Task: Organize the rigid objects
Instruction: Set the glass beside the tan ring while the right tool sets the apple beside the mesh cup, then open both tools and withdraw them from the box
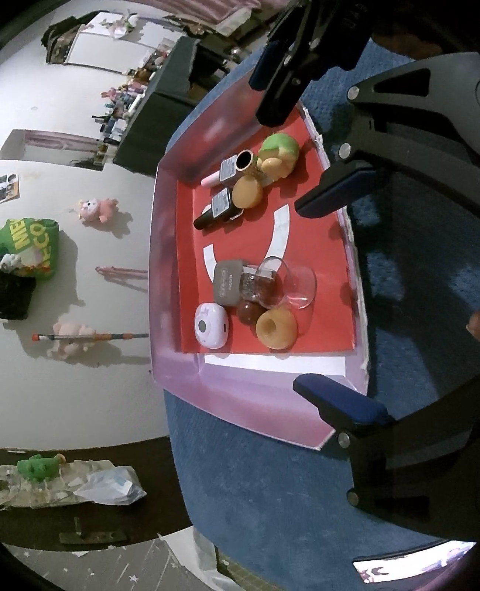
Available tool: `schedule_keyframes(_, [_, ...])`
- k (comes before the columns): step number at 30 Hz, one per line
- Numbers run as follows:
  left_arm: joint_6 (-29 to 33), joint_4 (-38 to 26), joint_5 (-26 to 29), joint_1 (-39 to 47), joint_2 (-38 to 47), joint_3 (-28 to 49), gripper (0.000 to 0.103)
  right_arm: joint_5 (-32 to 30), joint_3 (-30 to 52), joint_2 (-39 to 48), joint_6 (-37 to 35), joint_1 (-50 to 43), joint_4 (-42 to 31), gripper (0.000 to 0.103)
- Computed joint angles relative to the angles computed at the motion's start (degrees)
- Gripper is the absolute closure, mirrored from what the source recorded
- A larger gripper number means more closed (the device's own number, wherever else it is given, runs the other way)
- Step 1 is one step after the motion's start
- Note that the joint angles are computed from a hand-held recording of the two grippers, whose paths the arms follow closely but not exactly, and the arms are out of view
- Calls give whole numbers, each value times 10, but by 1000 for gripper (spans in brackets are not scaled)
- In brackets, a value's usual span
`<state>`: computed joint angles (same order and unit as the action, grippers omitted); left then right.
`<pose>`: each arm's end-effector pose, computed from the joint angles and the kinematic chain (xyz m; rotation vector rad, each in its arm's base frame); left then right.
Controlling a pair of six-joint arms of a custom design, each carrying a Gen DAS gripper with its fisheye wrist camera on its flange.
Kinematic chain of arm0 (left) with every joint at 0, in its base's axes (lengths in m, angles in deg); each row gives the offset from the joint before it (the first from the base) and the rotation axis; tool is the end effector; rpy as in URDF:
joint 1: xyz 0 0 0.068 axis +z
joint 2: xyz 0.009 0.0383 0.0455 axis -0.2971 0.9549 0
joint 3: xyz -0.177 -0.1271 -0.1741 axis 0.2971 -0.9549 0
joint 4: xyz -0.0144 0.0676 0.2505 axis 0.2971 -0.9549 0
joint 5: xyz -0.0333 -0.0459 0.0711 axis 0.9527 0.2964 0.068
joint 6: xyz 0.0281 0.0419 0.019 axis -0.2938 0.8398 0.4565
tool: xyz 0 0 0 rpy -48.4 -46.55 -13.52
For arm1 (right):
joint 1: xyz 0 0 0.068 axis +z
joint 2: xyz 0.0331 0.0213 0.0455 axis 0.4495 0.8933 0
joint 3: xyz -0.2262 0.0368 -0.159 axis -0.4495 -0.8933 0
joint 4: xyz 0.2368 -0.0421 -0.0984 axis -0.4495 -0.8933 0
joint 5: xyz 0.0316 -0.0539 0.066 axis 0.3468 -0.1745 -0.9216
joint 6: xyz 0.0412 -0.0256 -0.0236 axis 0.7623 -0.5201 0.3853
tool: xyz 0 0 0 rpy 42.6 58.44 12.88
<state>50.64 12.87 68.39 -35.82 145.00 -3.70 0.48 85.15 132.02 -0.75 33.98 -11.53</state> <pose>0.2792 -0.0973 0.0842 0.4293 2.2740 -0.2754 0.2216 0.0236 0.0833 0.2944 2.1678 0.1153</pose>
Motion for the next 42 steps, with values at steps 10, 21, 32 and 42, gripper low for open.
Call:
schedule_keyframes(10, [-12,36,1,9,10,-26,7,50,-24,29,12,32,58,13])
schedule_keyframes(21, [-20,58,12,17,46,-27,1,54,-26,89,14,30,105,6])
schedule_keyframes(32, [-20,64,17,21,50,-28,0,77,-24,106,6,44,121,2])
schedule_keyframes(42, [-17,67,19,24,51,-30,0,66,-31,120,14,23,152,0])
